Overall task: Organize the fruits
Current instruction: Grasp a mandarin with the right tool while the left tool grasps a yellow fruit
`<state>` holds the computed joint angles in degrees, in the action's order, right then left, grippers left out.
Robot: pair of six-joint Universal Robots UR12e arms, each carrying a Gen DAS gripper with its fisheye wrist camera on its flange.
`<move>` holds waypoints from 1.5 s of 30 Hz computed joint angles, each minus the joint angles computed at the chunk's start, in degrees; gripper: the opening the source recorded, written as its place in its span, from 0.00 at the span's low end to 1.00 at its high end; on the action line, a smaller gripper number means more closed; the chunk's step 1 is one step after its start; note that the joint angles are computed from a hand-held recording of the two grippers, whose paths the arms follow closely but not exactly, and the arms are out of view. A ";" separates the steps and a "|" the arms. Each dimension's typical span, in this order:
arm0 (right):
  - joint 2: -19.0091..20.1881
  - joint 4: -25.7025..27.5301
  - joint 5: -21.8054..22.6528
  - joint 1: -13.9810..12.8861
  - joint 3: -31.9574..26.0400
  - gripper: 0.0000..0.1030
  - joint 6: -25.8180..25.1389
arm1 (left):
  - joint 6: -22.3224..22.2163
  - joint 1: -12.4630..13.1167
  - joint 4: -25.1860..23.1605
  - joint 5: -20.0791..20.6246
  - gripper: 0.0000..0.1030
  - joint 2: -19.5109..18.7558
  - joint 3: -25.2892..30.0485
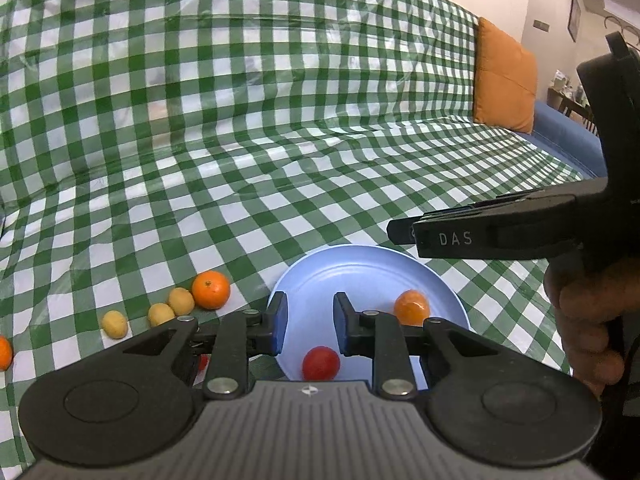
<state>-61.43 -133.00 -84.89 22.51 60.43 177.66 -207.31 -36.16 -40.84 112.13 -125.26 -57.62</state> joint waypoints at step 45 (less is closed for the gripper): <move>14.43 14.96 7.97 5.23 -19.37 0.45 0.08 | -34.03 9.74 -12.95 -4.86 0.30 5.49 -7.71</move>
